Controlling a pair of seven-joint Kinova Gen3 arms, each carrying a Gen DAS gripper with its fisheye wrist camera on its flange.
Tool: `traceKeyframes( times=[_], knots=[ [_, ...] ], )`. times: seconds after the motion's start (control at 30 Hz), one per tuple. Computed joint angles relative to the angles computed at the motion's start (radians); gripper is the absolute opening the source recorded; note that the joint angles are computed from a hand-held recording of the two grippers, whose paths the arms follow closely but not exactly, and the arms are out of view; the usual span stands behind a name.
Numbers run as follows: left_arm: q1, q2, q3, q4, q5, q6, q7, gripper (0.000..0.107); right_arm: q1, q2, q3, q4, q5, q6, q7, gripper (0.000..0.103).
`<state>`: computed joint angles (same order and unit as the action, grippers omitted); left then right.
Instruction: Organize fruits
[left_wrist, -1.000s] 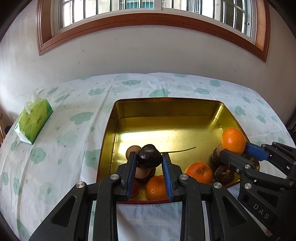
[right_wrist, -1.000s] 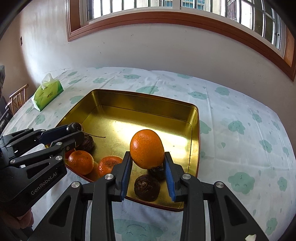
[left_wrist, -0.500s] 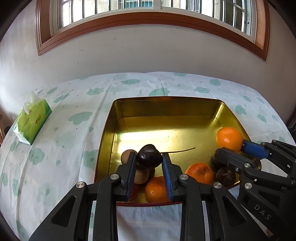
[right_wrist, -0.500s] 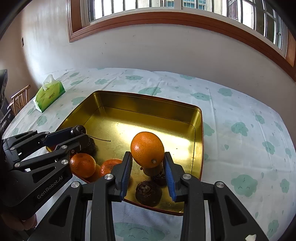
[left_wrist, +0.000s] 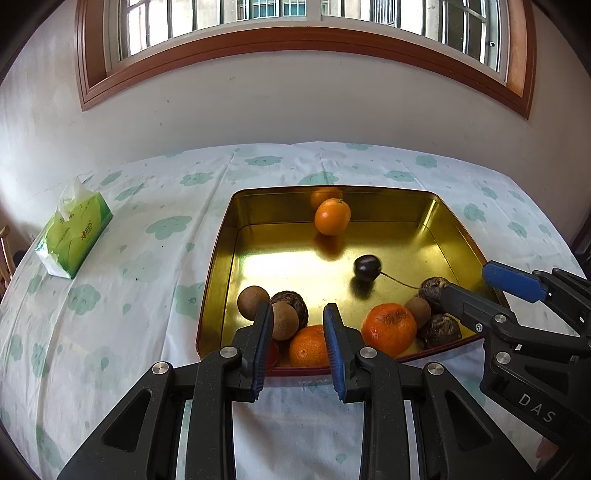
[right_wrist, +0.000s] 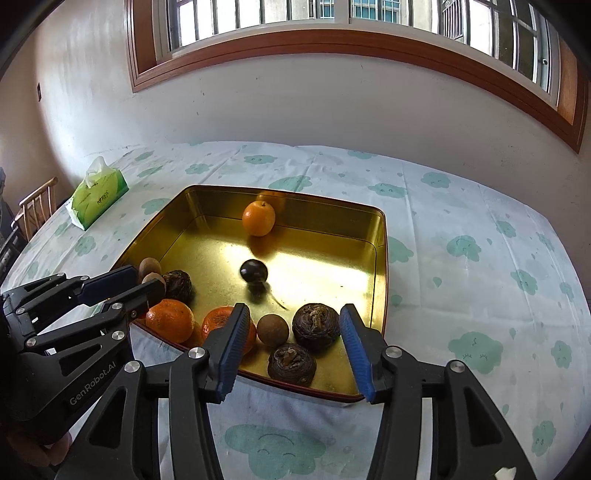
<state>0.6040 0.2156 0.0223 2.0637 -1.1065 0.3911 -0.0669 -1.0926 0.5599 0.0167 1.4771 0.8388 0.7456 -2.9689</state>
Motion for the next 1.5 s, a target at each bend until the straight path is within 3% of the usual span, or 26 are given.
traceKeyframes(
  times=[0.17, 0.43, 0.53, 0.83, 1.1, 1.5],
  knots=[
    [0.021, -0.037, 0.022, 0.029, -0.014, 0.046, 0.046, 0.03, -0.028, -0.028, 0.001, 0.035, 0.014, 0.021, -0.061, 0.052],
    [0.009, -0.104, 0.12, 0.097, -0.049, 0.13, 0.149, 0.03, -0.063, -0.076, -0.042, 0.098, 0.055, 0.066, -0.189, 0.06],
    [-0.001, -0.121, 0.153, 0.119, -0.034, 0.153, 0.164, 0.03, -0.09, -0.081, -0.059, 0.108, 0.083, 0.114, -0.234, 0.068],
    [0.008, -0.169, 0.235, 0.178, -0.018, 0.232, 0.244, 0.03, -0.135, -0.088, -0.118, 0.125, 0.133, 0.207, -0.324, 0.069],
    [0.032, -0.199, 0.295, 0.197, -0.009, 0.299, 0.279, 0.03, -0.151, -0.091, -0.147, 0.14, 0.153, 0.23, -0.38, 0.069],
    [0.048, -0.21, 0.324, 0.203, 0.012, 0.328, 0.288, 0.03, -0.167, -0.077, -0.156, 0.127, 0.144, 0.264, -0.376, 0.069]
  ],
)
